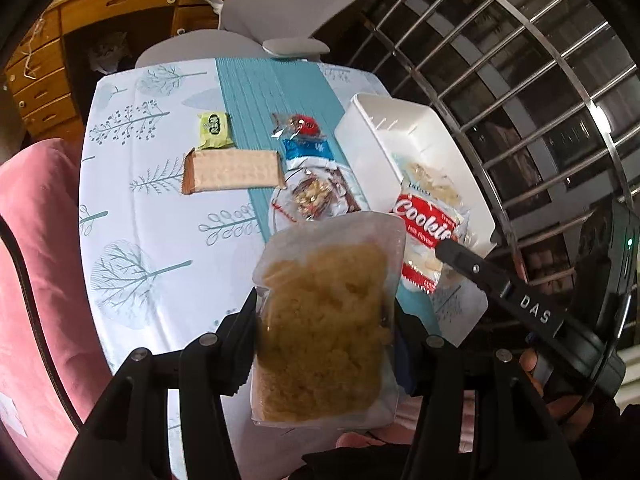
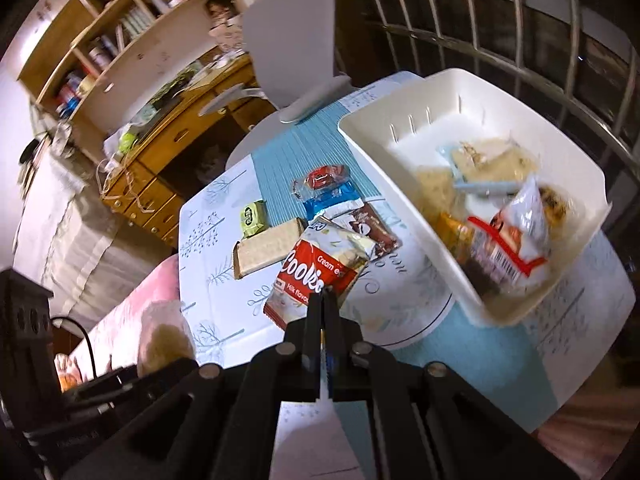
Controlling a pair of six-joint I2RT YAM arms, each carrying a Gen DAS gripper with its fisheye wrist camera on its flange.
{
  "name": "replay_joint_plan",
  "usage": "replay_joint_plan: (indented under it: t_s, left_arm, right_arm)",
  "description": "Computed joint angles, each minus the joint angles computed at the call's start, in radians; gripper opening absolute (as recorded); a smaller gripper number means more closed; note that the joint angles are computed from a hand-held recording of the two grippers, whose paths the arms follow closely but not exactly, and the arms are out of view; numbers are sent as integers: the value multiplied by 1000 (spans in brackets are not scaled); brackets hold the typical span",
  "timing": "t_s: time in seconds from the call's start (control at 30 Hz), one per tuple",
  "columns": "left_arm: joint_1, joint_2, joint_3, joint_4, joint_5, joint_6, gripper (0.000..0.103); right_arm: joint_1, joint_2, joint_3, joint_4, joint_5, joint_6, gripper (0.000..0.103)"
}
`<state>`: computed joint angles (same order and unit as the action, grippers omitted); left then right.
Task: Organize snacks
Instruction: 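Carry the crumbly snack bag and Cookies pack over the white tray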
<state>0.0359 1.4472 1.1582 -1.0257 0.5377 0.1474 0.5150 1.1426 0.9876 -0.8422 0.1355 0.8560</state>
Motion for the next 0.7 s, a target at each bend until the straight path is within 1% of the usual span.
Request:
replay_joint_plan:
  t_s: [0.07,0.1,0.23,0.27,0.33,0.37,0.43,0.47,0.57,0.7]
  left_arm:
    - [-46,-25,-15,33,-15,-83,54]
    - [-82,-38,-21,54,-24,-145,54]
    - [-207,-73,-36,135,-65,-321,54]
    - [-252,-75,-35,159,-89,-380,54]
    - [-318,-71,-29,197,-121,-466,54]
    - [-357,-66,-25,222,-140,-514,54]
    - [-416,-48,-9,257,-172,-578,54]
    - [-448,-35,0,276,-192,-611,54]
    - [-547,11,29,339,-256,-710,54]
    - [-641,64,66,394,-319,-796,54]
  right_arm:
    - [-69,-38,-22,-4,-61,-74,1]
    - [-101,-53,-27,-11,-85,-105,1]
    - [-286,-122,-37,-48,-222,-300,1]
    - [-360,-132,-32,-62,-274,-382,1]
    - [-464,-131,-16,-88,-356,-501,1]
    - [-535,-127,1,-106,-411,-583,1]
    - [-631,-110,30,-135,-483,-701,1]
    - [-694,-95,50,-153,-529,-781,1]
    - [-832,-35,109,-194,-624,-956,1]
    - [-955,62,188,-242,-667,-1133,1]
